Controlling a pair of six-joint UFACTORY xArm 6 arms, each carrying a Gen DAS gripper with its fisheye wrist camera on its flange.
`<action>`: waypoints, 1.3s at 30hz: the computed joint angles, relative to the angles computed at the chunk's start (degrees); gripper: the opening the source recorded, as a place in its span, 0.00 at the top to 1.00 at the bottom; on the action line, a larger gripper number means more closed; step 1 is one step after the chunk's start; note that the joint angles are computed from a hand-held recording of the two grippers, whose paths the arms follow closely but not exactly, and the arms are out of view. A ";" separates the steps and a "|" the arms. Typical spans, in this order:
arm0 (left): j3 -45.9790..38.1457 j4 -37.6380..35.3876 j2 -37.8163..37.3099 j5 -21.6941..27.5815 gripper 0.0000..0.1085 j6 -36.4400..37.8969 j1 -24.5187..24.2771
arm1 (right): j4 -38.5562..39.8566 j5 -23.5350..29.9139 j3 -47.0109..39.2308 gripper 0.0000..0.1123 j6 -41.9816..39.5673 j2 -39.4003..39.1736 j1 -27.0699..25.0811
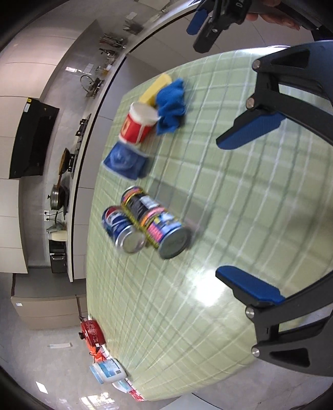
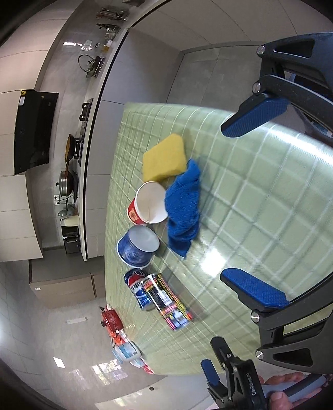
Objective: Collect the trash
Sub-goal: 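Move both tools back toward the island, then grasp the blue cloth with the right tool while the left tool grasps the black-yellow spray can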
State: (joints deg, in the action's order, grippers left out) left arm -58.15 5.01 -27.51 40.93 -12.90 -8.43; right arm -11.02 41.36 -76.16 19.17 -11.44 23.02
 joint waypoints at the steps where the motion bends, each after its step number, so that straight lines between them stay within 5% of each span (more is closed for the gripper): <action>1: -0.68 -0.83 0.91 -0.40 0.14 1.50 0.74 | -1.04 0.13 -1.41 0.08 1.35 1.43 0.10; 16: -13.24 -10.97 17.58 -1.22 0.14 16.27 6.34 | -2.06 6.02 -18.35 0.12 4.85 18.42 0.09; 27: -17.41 -15.75 22.18 0.39 0.16 21.66 6.07 | -2.96 9.66 -26.82 0.13 6.92 26.56 0.23; 32: -17.64 -20.10 22.48 1.85 0.44 24.74 6.78 | -4.15 10.17 -26.83 0.37 7.66 26.98 0.18; 39: -15.40 -22.17 20.25 1.06 0.51 25.51 6.97 | -2.67 8.09 -24.30 0.61 7.21 25.10 -0.62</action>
